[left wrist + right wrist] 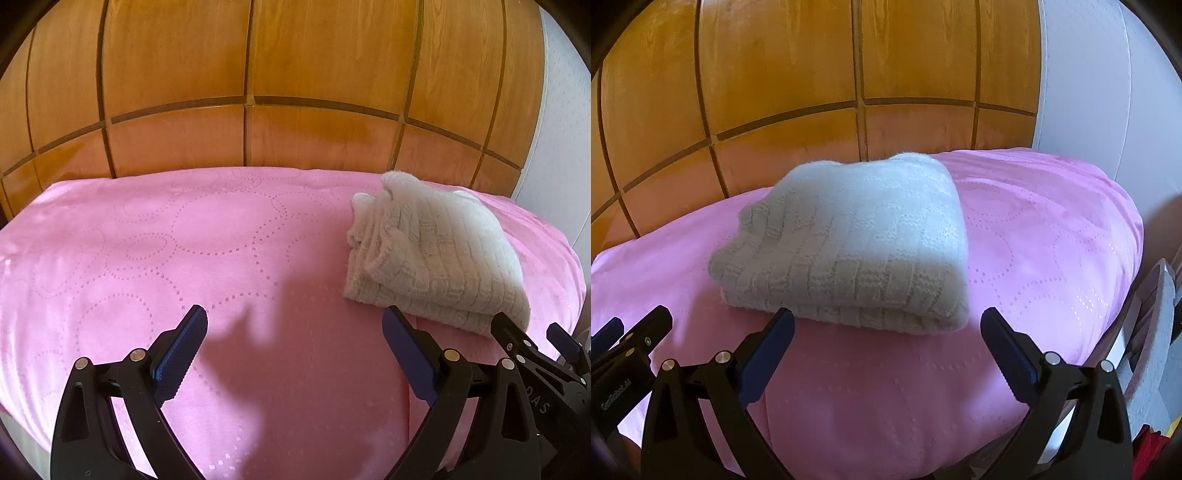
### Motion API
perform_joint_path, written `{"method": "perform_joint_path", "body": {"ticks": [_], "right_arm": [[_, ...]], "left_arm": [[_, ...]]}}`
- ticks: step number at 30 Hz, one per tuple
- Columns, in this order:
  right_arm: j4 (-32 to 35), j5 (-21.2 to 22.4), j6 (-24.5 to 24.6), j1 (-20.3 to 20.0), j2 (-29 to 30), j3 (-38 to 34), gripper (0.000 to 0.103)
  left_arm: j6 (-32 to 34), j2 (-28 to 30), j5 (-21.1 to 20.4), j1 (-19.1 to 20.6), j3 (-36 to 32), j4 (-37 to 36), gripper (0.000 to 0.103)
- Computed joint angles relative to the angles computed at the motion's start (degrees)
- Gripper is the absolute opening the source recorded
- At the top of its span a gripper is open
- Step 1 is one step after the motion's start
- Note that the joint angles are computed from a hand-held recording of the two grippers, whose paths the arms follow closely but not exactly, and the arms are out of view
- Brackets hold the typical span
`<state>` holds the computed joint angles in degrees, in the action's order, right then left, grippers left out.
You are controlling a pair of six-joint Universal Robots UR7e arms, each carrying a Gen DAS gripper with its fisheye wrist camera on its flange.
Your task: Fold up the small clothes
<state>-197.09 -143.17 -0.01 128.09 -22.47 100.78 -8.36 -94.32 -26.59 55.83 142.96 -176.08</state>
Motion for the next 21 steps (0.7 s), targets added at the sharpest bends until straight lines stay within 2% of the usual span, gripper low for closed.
{"method": "perform_joint_path", "body": {"ticks": [21], "right_arm": [[1.2,-0.1,1.4,0.5,0.0,0.1,0.101]], "left_arm": [[1.2,-0.8,1.2,-0.8,0.5,-1.2,0.095]]}}
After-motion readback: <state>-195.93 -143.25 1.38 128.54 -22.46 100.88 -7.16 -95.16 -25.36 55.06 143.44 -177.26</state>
